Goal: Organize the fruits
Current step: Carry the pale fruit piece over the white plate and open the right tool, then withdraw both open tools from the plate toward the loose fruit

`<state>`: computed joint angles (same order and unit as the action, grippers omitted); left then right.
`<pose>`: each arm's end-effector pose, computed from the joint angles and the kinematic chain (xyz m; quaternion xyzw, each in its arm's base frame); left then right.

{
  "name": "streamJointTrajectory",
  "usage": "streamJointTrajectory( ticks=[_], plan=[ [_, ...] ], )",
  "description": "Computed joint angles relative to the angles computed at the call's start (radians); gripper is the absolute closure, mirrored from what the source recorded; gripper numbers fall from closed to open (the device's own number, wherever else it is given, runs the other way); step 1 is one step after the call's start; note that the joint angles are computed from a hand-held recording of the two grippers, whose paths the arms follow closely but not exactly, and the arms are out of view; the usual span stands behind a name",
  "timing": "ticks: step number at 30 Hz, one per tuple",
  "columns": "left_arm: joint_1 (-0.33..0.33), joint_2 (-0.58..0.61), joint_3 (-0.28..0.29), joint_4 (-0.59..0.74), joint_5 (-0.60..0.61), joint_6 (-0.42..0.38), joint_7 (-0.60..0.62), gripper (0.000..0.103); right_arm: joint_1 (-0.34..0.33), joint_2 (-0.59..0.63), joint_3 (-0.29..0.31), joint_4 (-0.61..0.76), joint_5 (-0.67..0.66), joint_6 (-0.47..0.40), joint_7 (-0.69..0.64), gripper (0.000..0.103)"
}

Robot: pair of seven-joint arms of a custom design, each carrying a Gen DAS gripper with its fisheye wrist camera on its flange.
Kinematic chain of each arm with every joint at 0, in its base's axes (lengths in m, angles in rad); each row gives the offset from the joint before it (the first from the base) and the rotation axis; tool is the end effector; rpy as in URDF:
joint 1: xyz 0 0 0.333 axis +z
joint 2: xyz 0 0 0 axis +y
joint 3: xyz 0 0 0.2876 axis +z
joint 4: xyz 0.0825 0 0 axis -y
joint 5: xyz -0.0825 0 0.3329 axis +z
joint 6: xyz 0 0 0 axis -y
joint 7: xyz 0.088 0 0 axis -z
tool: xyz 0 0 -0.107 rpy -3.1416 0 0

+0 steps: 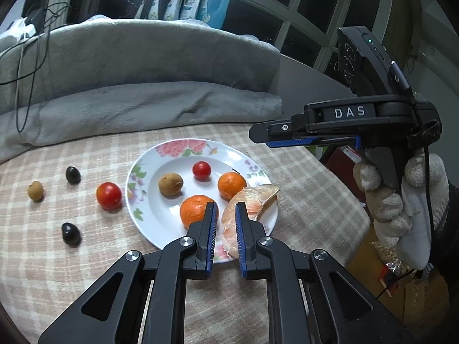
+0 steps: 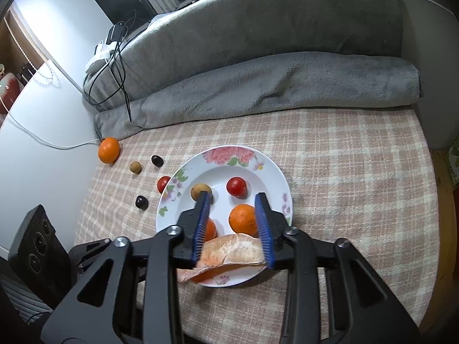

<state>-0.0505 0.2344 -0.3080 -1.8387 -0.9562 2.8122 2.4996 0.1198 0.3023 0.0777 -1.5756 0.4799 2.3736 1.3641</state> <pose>0.5845 -0.1610 0.4711 -0.4764 0.7540 -0.4362 0.1192 0.6231 0.1234 0.5105 -0.7123 0.6253 -0.0192 0.3182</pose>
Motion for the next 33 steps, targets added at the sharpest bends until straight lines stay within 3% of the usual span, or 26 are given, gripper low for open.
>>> streamJointTrajectory(
  ticks=[6, 8, 10, 12, 14, 20, 33],
  plan=[
    [0.001, -0.014, 0.003, -0.014, -0.003, 0.013, 0.001, 0.089, 0.006, -0.010, 0.005, -0.018, 0.005, 0.024, -0.005, 0.044],
    [0.002, -0.021, 0.004, -0.020, -0.009, 0.019, 0.006, 0.068, 0.011, -0.012, 0.004, -0.020, -0.001, 0.033, -0.004, 0.040],
    [0.002, -0.027, 0.004, -0.027, -0.023, 0.033, 0.017, 0.056, 0.018, -0.015, 0.003, -0.023, -0.014, 0.044, 0.001, 0.038],
    [0.004, -0.030, 0.007, -0.028, -0.033, 0.032, 0.024, 0.051, 0.024, -0.015, 0.004, -0.024, -0.025, 0.055, 0.002, 0.034],
    [0.007, -0.033, 0.009, -0.030, -0.047, 0.035, 0.034, 0.037, 0.027, -0.019, 0.007, -0.031, -0.025, 0.075, -0.005, 0.030],
    [0.011, -0.044, 0.024, -0.039, -0.062, 0.048, 0.045, 0.030, 0.045, -0.014, 0.012, -0.031, -0.054, 0.103, -0.010, 0.029],
    [0.029, -0.048, 0.046, -0.052, -0.022, 0.081, 0.015, 0.026, 0.084, -0.011, 0.032, -0.045, -0.103, 0.197, -0.039, 0.029]
  ],
)
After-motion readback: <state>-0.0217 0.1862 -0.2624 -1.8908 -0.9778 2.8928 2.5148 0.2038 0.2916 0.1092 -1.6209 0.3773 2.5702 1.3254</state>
